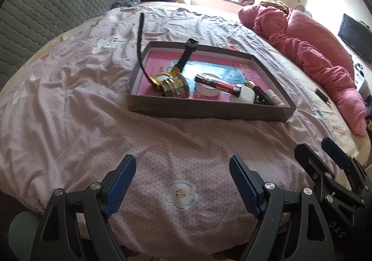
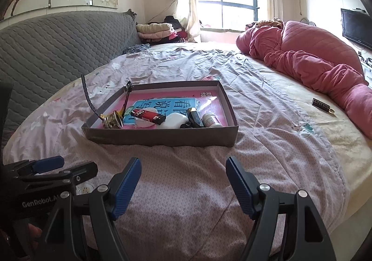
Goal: Organize rigid objects
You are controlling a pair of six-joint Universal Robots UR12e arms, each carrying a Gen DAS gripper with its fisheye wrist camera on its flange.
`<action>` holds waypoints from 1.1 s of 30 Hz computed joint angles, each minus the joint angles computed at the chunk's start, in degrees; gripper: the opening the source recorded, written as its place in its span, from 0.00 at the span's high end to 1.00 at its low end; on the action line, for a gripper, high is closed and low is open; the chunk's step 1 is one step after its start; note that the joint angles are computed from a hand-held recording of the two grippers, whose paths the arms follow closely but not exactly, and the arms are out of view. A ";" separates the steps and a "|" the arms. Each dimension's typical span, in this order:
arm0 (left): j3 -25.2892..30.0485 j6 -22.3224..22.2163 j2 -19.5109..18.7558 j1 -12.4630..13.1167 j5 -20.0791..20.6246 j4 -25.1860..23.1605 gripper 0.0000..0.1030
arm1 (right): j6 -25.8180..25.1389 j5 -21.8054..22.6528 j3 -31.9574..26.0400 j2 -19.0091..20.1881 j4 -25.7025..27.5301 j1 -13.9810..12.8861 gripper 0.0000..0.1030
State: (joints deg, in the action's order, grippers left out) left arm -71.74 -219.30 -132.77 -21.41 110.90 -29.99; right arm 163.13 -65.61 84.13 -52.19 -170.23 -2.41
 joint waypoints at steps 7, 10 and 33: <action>-0.56 -1.12 0.29 0.01 1.02 -0.44 0.19 | -0.16 -0.16 0.35 -0.18 0.61 0.12 0.28; -0.48 -0.94 0.21 -0.11 1.52 -0.55 0.19 | -0.40 -0.12 0.45 -0.21 0.69 0.17 0.28; -0.20 -0.90 -0.19 -0.12 2.33 -1.77 0.19 | 0.29 0.01 -0.64 0.60 2.23 0.13 0.28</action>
State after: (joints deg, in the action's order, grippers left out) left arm -71.94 -220.20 -132.95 -21.54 113.23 -31.77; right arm 163.43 -65.60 83.49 -51.60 -168.00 -2.29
